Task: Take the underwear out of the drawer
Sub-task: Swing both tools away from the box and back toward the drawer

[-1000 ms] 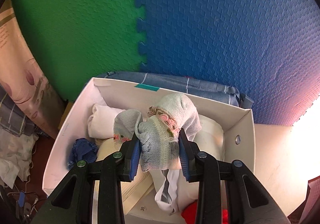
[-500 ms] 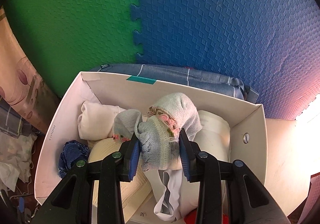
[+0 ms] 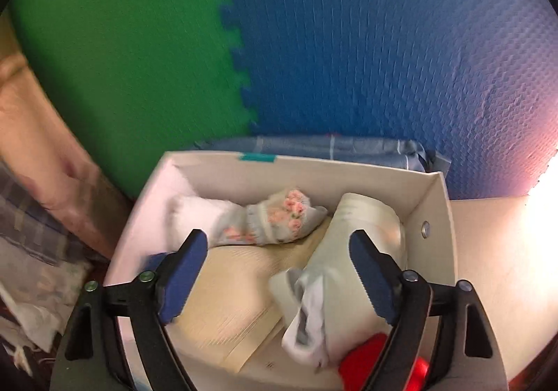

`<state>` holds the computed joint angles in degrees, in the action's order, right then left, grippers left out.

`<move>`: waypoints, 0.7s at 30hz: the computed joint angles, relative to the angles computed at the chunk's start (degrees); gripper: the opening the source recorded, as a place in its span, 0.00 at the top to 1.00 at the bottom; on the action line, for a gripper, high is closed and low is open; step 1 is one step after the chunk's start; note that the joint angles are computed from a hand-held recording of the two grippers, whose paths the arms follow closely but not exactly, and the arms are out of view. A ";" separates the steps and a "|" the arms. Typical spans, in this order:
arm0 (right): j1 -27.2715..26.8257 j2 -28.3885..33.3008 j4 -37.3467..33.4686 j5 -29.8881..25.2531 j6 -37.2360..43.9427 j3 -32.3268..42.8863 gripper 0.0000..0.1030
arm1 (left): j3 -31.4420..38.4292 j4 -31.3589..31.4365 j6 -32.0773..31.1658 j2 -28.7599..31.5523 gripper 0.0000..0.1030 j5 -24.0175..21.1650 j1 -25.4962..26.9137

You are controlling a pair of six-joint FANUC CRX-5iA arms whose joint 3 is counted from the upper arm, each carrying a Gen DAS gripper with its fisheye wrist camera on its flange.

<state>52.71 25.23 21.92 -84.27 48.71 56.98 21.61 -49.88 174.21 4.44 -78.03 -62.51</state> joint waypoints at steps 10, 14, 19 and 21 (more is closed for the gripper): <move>12.47 -33.48 12.50 14.04 -11.41 -43.88 0.00 | 3.54 1.36 -8.22 2.75 0.27 -1.45 -0.38; 16.89 -43.03 12.65 4.46 -12.96 -51.45 0.01 | 3.95 3.67 -13.00 2.29 0.27 1.63 -0.76; 24.61 -56.51 21.04 -17.91 -25.31 -56.68 0.00 | 9.99 26.97 -32.51 4.65 0.27 13.66 7.22; 33.49 -62.11 28.89 -28.74 -34.59 -57.25 0.00 | 21.97 39.42 -47.51 11.50 0.27 16.02 9.42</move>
<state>86.20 -36.88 50.82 -113.00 14.12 -0.28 43.58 -10.46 126.71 15.95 -62.02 -53.10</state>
